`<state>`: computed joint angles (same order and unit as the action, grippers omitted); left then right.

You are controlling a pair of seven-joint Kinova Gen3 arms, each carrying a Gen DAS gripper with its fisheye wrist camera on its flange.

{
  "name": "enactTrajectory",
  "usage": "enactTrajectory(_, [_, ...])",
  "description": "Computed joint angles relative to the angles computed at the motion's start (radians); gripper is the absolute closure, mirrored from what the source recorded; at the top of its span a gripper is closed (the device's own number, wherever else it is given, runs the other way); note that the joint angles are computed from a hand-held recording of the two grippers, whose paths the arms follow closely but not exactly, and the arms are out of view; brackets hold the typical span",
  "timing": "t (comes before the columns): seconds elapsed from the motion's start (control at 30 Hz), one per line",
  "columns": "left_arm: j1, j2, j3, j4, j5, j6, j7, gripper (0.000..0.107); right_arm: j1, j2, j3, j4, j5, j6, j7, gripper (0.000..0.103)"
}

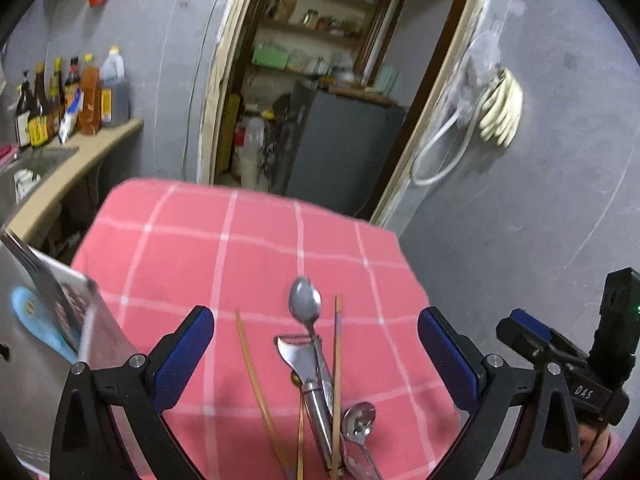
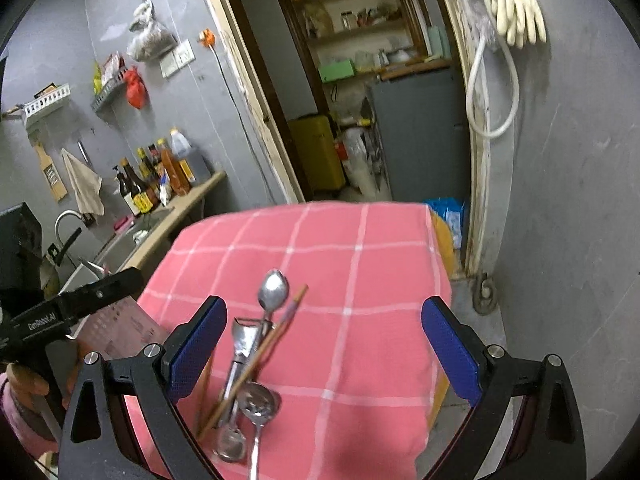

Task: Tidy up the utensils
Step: 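Grasp the peeler with the left tool while the right tool grasps a metal spoon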

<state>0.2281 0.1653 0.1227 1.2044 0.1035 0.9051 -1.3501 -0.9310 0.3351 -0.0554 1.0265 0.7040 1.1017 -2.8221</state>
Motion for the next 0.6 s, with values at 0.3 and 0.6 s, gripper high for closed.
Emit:
enactTrajectory(0.3, [0.019,0.058,-0.008,-0.005,-0.038,0.064,0.06,0.006,0.102,0.015,-0.019,0.078,-0.137,-0.153,0.083,0.007])
enactTrajectory(0.6, [-0.021,0.117,0.008,-0.025,0.059,0.085,0.009,0.035,0.219,0.07,-0.037,0.078,-0.326,-0.316,0.281,0.007])
